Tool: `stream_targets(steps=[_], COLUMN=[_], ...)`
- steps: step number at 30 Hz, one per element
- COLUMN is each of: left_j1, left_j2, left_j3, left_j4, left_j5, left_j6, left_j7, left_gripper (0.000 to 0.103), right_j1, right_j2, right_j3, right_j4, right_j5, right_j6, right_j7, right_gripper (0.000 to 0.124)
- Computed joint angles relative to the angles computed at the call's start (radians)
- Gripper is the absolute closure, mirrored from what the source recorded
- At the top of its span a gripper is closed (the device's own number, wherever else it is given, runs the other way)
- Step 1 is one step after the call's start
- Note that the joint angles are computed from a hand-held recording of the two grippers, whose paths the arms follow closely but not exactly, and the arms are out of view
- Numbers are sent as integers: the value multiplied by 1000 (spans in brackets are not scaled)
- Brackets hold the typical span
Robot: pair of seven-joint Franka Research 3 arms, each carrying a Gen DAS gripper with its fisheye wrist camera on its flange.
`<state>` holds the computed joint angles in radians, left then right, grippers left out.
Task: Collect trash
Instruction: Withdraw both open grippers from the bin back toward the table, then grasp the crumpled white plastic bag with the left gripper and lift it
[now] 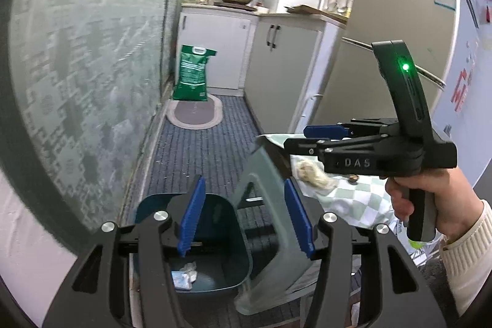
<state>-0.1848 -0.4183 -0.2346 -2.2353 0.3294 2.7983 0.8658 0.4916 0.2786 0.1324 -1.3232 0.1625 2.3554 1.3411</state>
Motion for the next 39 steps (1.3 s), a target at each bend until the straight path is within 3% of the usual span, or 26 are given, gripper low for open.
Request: stream_targets(steps=[5,13,18,28,39], left_j1=[0,-40,-62,-118,-158], left_j2=[76,219,300,441,498], left_j3=[-43,-67,-68,-42,-21], left_j4=[71,194,267,428,490], left_j5=[42,96,145,269,325], left_j6=[-8,-60,-95,-241,-297], left_j7=[-11,-20,-64,-174,-197], left_gripper=[44,44,44,50,85], right_j1=[-45,-111,-143,-185,-202], right_j2=[-64,-143,-186,-266,-291], right_j3=[-15,-26,-35,-49,-60], right_j4=[-95,-207,-278,-394,-448], right_j5=[39,107,142,235,244], right_j6=[43,83,97,125,122], right_j7=[-10,-39,-69,-175,-210], right_gripper=[76,76,76,76,76])
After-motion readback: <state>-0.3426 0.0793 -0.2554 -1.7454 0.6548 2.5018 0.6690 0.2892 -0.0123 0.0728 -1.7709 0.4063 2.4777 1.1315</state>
